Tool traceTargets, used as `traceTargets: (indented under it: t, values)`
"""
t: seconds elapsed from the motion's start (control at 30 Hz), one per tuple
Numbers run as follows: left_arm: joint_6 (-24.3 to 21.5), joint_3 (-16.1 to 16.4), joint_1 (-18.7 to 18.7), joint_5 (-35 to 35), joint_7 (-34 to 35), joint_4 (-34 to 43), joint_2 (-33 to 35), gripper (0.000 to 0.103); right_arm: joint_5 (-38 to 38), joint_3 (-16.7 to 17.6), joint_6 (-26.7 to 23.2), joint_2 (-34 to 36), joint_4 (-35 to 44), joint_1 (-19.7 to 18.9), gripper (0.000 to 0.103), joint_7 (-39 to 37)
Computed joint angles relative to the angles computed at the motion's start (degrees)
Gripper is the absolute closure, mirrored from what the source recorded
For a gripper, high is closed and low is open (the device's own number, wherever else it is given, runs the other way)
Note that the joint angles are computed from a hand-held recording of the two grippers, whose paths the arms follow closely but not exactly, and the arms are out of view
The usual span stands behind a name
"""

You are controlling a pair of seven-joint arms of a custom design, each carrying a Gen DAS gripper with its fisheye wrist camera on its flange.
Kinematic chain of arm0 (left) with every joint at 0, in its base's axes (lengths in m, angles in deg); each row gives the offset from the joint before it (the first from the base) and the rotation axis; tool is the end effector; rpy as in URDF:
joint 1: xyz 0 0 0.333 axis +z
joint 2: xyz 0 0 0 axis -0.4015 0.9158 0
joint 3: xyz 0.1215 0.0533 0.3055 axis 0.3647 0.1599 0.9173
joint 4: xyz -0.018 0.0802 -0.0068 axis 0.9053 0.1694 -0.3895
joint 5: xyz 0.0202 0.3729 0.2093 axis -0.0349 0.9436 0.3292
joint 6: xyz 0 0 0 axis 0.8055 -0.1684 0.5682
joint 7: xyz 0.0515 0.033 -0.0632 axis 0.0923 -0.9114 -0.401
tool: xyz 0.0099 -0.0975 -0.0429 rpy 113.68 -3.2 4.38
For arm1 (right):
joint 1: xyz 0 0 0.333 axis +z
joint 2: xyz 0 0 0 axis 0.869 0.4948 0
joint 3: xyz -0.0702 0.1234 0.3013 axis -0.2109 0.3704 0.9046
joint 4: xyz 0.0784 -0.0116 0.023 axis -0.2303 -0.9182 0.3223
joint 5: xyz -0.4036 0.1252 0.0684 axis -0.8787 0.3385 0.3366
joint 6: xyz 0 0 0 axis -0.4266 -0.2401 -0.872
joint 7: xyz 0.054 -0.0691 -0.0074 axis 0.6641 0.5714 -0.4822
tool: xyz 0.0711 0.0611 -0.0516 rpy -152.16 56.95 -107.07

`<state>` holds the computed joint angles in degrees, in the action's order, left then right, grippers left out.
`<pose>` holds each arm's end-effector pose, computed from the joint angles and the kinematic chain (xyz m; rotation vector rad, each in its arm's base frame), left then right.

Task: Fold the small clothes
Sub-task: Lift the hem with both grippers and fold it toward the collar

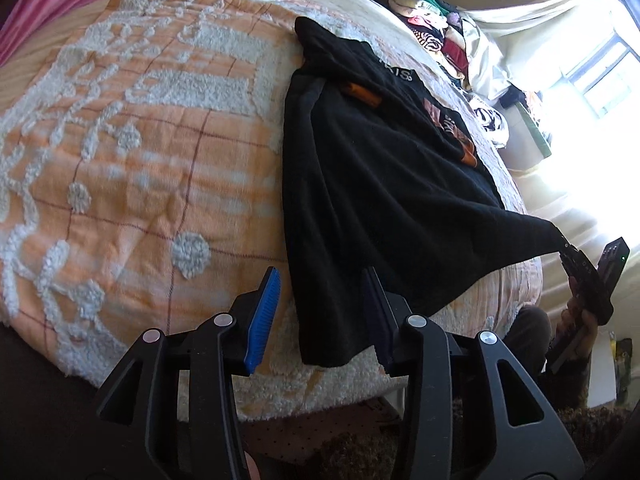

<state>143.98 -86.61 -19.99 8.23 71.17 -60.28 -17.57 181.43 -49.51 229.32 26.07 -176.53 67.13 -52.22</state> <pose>0.6033 -0.0337 0.3709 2.1014 -2.0527 1.0298 0.5753 -0.0098 0.4177 -1.4437 1.6857 -0.5021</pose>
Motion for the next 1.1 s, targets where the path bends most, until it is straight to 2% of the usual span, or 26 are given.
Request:
traceTargets:
  t: [0.23,0.3,0.33,0.37,0.43,0.53,0.9,1.1]
  values:
    - [-3.8,-0.2,0.4,-1.0,-1.3,0.1,1.4,0.067,2.5,-0.1,-0.2,-0.5,-0.8,0.0,0.094,-1.7]
    - [-3.6,-0.5,0.3,-1.1,-1.6,0.2,1.9,0.067,2.4,-0.1,-0.5,-0.6,-1.0,0.0,0.094,-1.5]
    - [-3.0,-0.7,0.1,-0.5,-1.6,0.2,1.9,0.07,2.1,-0.2,-0.6,-0.6,-1.1,-0.1,0.094,-1.1]
    - [-2.6,-0.8,-0.1,0.0,-2.0,0.4,2.1,0.079,1.5,-0.2,-0.6,-0.6,-1.2,-0.1,0.094,-0.4]
    - [-2.3,-1.0,-0.2,0.7,-2.6,0.8,2.5,0.09,1.4,-0.2,-0.7,-0.4,-1.2,-0.1,0.094,-0.3]
    - [-3.0,-1.3,0.5,-0.7,-2.0,1.5,2.8,0.097,1.5,-0.2,-0.7,-0.5,-1.2,-0.1,0.094,-0.4]
    - [-0.1,-0.3,0.6,-15.7,12.1,6.0,-0.5,0.099,0.4,-0.2,-1.1,0.2,1.4,-0.2,0.094,-0.9]
    - [1.2,-0.3,0.8,-17.0,11.7,12.8,3.1,0.099,1.4,0.0,-0.7,1.6,5.7,-0.3,0.094,-2.9]
